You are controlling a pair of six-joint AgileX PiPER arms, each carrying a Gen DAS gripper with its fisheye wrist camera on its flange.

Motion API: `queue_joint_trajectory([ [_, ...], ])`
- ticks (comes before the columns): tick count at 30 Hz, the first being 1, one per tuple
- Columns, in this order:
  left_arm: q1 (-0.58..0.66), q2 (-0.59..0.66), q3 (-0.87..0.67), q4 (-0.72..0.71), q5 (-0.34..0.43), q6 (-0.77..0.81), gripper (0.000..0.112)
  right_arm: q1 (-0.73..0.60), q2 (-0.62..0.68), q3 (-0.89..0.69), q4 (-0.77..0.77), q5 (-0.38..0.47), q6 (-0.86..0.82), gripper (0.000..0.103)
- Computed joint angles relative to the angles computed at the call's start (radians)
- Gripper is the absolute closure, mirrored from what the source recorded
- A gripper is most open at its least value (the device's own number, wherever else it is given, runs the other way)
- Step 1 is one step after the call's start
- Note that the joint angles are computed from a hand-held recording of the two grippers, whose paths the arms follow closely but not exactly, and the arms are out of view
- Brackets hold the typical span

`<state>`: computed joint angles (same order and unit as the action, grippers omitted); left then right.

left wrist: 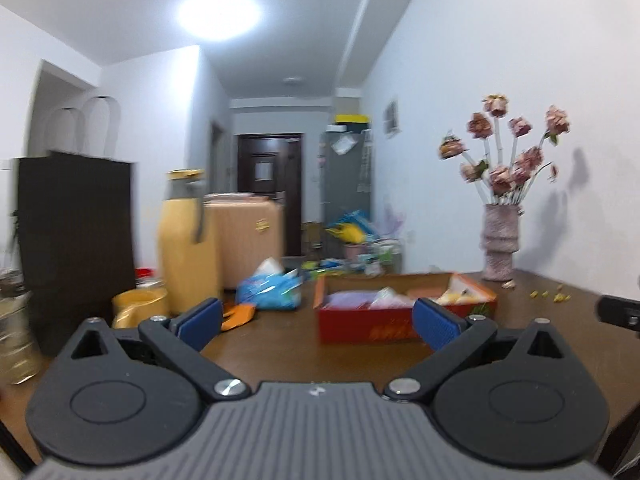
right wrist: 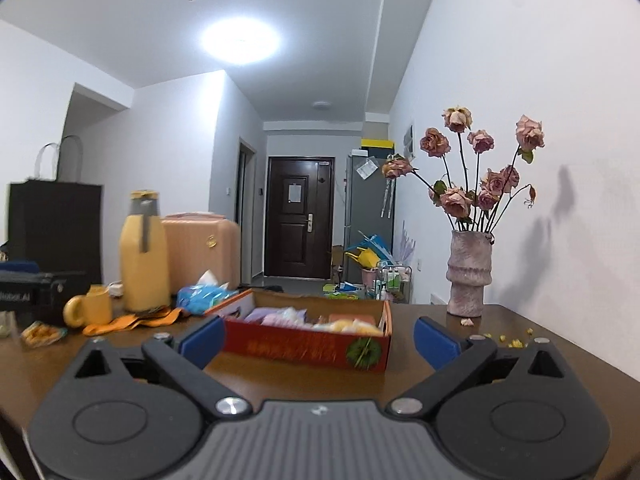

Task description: Organize soft objects

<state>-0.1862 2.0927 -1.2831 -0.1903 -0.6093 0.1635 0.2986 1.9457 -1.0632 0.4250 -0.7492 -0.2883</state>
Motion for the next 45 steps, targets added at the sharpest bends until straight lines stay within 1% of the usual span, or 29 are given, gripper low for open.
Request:
queue_joint_trajectory([
  [1,-0.005,-0.036,0.092,-0.012,-0.060,0.008,0.009,0.022,-0.026,0.081,-0.005,-0.052,0.029,0.001],
  [2,-0.008,-0.071,0.176,-0.010,-0.103,0.006,0.009,0.036,-0.047,0.131,-0.001,-0.078,0.047,0.001],
  [3,-0.005,-0.094,0.229,0.003,-0.126,-0.010,0.009,0.055,-0.067,0.170,0.027,-0.101,0.064,0.001],
  [4,0.005,-0.111,0.265,0.045,-0.143,-0.056,0.009,0.060,-0.082,0.192,0.021,-0.111,0.104,0.000],
  [5,0.018,-0.119,0.275,0.096,-0.136,-0.096,0.009,0.052,-0.091,0.194,-0.006,-0.103,0.135,0.000],
  [6,0.021,-0.121,0.264,0.113,-0.109,-0.099,0.009,0.046,-0.099,0.193,-0.024,-0.096,0.149,0.000],
  [8,0.010,-0.113,0.245,0.062,-0.098,-0.065,0.009,0.061,-0.097,0.190,0.024,-0.112,0.113,0.000],
  [9,0.012,-0.114,0.241,0.063,-0.090,-0.076,0.009,0.069,-0.092,0.193,0.043,-0.125,0.102,0.000],
  [11,0.023,-0.119,0.244,0.116,-0.082,-0.127,0.009,0.064,-0.086,0.184,0.033,-0.095,0.102,0.000],
  [12,0.023,-0.121,0.245,0.119,-0.080,-0.123,0.009,0.062,-0.084,0.177,0.032,-0.075,0.101,0.000],
  [14,0.014,-0.119,0.247,0.092,-0.095,-0.092,0.009,0.063,-0.078,0.167,0.039,-0.070,0.102,0.000],
  [18,0.017,-0.122,0.250,0.115,-0.091,-0.102,0.009,0.067,-0.074,0.161,0.033,-0.070,0.110,0.000],
  [21,0.013,-0.120,0.252,0.106,-0.096,-0.093,0.009,0.081,-0.070,0.166,0.050,-0.090,0.100,0.000],
  [26,0.015,-0.122,0.258,0.121,-0.100,-0.101,0.009,0.079,-0.069,0.163,0.028,-0.086,0.108,0.000],
  [45,0.025,-0.128,0.258,0.148,-0.088,-0.114,0.009,0.085,-0.058,0.144,0.024,-0.068,0.088,0.000],
])
